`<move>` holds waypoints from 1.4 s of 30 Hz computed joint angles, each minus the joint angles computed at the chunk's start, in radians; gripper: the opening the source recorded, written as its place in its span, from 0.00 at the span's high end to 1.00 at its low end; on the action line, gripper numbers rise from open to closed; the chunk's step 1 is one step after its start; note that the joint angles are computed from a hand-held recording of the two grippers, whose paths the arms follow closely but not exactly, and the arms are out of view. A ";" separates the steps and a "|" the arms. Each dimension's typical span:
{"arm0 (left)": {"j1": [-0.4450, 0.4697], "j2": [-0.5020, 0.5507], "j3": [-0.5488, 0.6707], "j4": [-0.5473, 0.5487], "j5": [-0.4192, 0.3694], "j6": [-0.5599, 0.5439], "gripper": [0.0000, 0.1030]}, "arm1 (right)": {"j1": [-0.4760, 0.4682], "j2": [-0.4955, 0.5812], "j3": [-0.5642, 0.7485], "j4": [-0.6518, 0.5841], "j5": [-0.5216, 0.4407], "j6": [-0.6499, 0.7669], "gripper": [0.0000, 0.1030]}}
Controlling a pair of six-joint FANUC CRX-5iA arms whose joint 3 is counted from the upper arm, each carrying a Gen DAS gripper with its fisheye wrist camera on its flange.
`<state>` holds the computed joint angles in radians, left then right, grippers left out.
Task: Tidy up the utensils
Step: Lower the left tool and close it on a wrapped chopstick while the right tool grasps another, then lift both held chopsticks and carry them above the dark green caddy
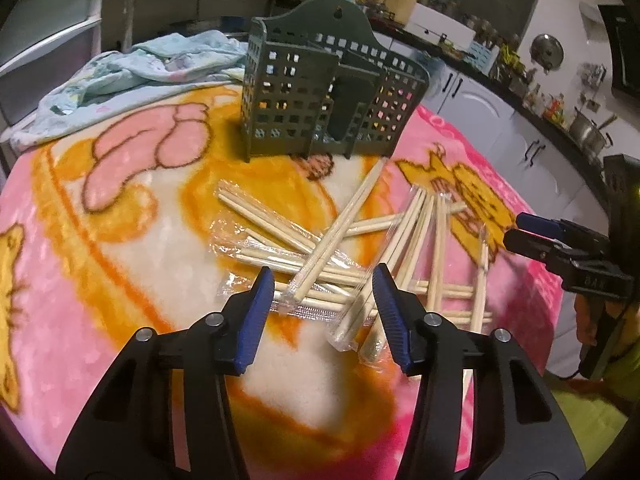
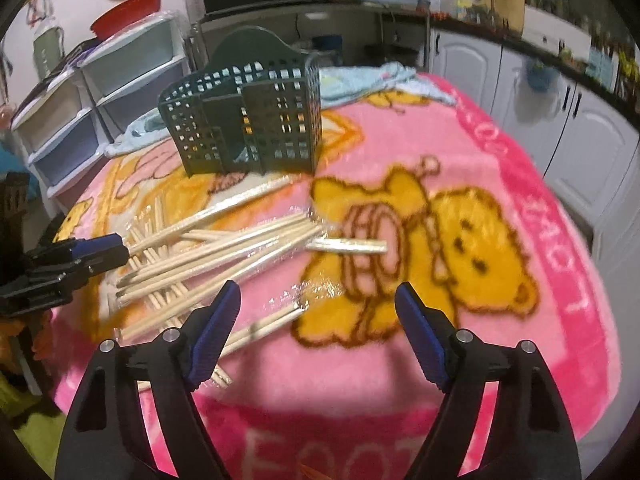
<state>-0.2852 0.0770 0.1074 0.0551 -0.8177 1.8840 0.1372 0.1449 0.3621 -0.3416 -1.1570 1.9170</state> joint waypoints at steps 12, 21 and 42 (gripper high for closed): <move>0.021 0.012 -0.013 0.038 0.001 -0.045 0.75 | -0.046 0.113 0.131 -0.107 -0.163 -0.039 0.42; 0.026 0.007 -0.021 0.042 0.009 -0.053 0.89 | -0.067 0.142 0.174 -0.176 -0.229 -0.034 0.70; 0.016 -0.055 0.031 0.015 0.101 -0.069 0.98 | -0.094 0.041 0.214 -0.320 -0.124 0.126 0.98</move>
<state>-0.2687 0.0221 0.1385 0.0701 -0.7169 1.8148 0.0432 0.1857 0.5761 -0.6619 -1.2808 2.0429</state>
